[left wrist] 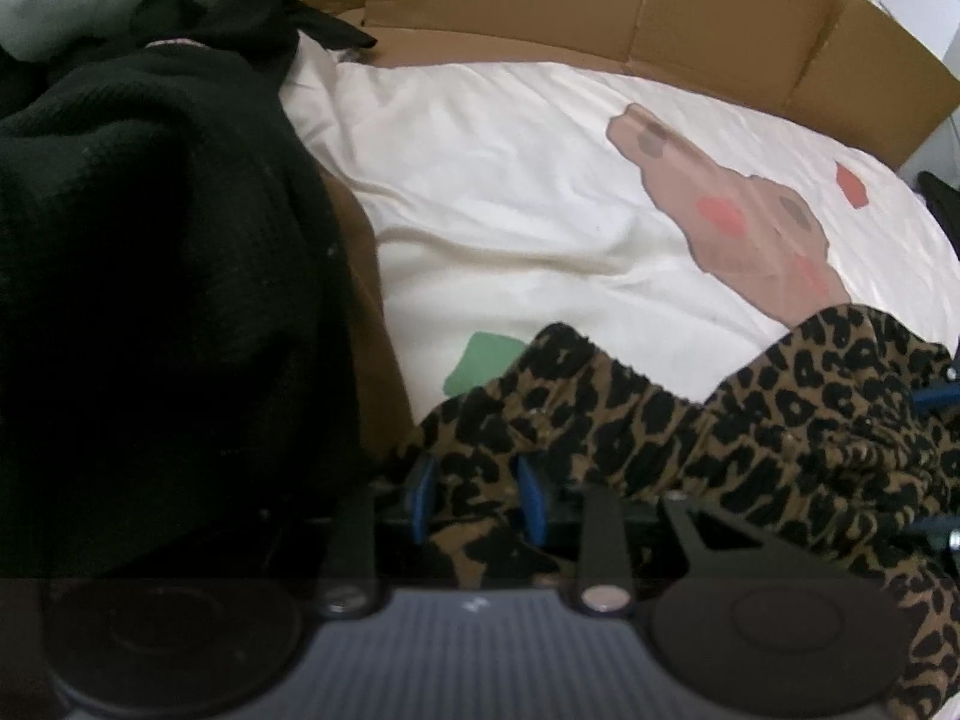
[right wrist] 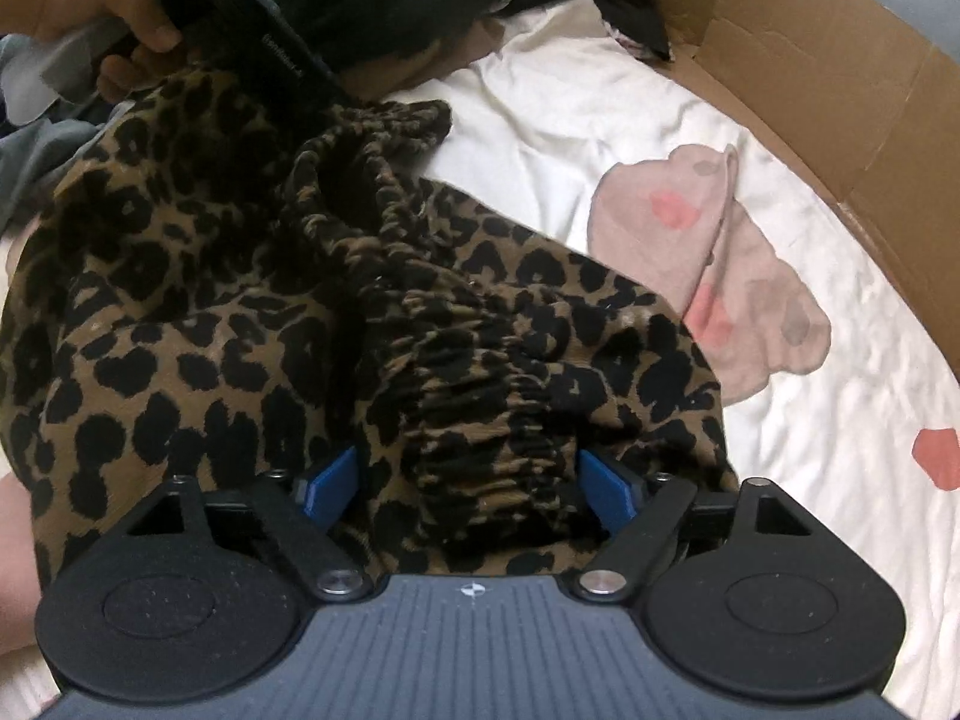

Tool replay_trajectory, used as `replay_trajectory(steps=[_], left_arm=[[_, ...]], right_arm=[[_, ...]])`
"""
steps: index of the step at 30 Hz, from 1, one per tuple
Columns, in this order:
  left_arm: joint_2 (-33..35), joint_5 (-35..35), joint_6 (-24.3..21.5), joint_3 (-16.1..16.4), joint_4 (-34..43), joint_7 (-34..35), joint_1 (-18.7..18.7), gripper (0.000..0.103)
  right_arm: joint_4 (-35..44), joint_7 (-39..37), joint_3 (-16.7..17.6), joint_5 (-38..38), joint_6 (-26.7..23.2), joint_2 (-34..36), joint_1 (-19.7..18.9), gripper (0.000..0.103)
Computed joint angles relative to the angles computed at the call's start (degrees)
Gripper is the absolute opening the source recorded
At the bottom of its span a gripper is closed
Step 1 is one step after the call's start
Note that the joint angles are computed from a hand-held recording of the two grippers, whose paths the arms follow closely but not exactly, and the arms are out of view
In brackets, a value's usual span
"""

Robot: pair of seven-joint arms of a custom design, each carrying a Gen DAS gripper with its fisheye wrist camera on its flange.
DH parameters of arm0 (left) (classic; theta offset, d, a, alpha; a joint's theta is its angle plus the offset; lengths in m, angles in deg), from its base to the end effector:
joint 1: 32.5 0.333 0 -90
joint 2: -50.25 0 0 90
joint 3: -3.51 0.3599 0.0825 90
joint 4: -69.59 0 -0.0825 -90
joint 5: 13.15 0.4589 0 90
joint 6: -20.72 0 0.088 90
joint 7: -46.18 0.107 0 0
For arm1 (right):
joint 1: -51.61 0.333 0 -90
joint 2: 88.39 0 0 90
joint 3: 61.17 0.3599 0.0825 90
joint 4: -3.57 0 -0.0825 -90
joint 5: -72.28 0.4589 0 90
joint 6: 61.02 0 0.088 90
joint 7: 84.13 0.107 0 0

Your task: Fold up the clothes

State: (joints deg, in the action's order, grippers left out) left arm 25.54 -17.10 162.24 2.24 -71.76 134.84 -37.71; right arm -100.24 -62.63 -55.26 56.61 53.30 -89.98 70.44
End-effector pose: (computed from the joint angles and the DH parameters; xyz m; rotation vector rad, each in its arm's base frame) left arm 0.4933 -0.0564 0.5023 -1.9656 2.0565 -0.5151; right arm 0.5946 0.2566 0.5945 2.9423 0.2116 0.4407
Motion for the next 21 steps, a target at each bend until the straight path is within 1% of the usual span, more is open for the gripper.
replay_trajectory(steps=[2, 5, 8, 10, 14, 17, 21], left_arm=[[-0.40, 0.16, -1.00, -0.19, 0.51, -0.33, 0.05, 0.033], [-1.67, -0.53, -1.09, 0.26, 0.72, 0.12, -0.30, 0.033], [-2.64, -0.91, -0.89, 0.57, 1.01, 0.39, -0.44, 0.035], [-2.95, -0.74, -0.41, 0.64, 1.24, 0.37, -0.31, 0.040], [-2.12, 1.91, -0.72, -0.29, 1.90, 0.27, 0.35, 0.040], [-1.23, 2.02, -0.33, -0.29, 2.21, 0.64, -0.01, 0.040], [-0.15, 1.54, -0.09, -0.23, 2.42, 0.69, -0.22, 0.040]], right_arm=[[2.16, 1.74, 0.04, -0.19, -0.68, 1.26, 0.06, 0.067], [5.12, 2.99, -0.17, 0.61, -1.35, 2.72, 0.24, 0.063], [6.28, 2.30, -0.28, 1.63, -0.11, 3.04, 0.45, 0.057], [6.96, 1.71, -0.29, 2.50, 0.52, 3.34, 0.60, 0.056], [7.82, 0.29, -0.33, 3.48, 2.78, 4.05, 0.83, 0.055], [7.85, -0.84, -0.33, 3.89, 4.93, 4.16, 1.01, 0.055], [9.80, -1.52, -0.26, 3.65, 4.75, 5.31, 1.44, 0.055]])
